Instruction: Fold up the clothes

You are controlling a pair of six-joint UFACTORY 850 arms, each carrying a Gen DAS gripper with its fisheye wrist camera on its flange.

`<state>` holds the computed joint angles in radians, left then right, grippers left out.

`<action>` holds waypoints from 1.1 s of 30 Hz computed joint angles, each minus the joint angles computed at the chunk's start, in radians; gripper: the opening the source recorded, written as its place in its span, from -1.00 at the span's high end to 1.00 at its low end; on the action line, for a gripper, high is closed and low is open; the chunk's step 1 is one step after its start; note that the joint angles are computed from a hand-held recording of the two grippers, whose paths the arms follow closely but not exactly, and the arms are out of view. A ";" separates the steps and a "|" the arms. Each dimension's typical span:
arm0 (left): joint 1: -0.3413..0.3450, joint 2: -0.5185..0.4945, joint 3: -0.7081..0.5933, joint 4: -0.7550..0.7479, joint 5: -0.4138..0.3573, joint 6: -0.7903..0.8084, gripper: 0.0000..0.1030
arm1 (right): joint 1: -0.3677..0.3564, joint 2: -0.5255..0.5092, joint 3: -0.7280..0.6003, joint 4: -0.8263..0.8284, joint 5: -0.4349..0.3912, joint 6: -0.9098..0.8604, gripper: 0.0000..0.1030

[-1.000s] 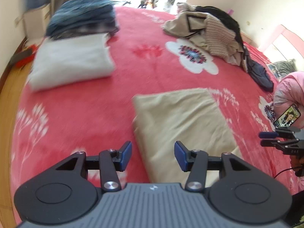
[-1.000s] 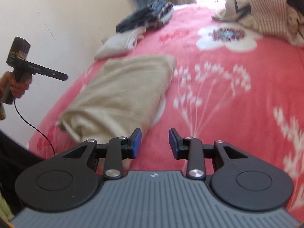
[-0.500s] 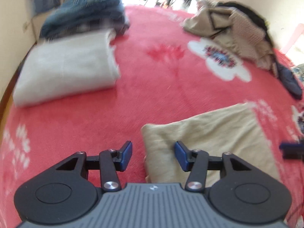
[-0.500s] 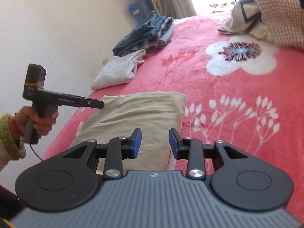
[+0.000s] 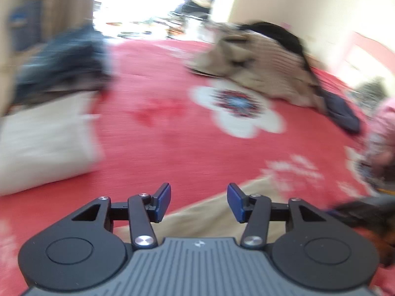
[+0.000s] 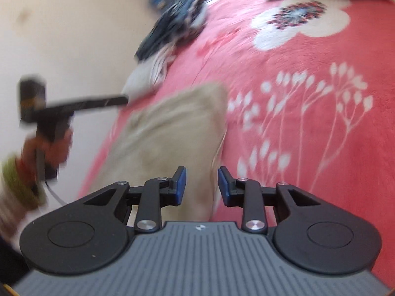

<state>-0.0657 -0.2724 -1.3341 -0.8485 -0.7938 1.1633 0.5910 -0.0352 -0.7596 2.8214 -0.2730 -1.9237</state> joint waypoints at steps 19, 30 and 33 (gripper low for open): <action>-0.091 -0.046 0.050 0.118 0.097 -0.098 -0.06 | 0.111 0.077 0.192 -0.309 -0.218 0.609 0.36; -0.090 -0.053 0.052 0.093 0.110 -0.099 -0.09 | 0.123 0.043 0.136 -0.272 -0.131 0.509 0.42; -0.087 -0.063 0.044 0.083 0.105 -0.106 -0.11 | 0.150 0.069 0.134 -0.345 -0.071 0.555 0.43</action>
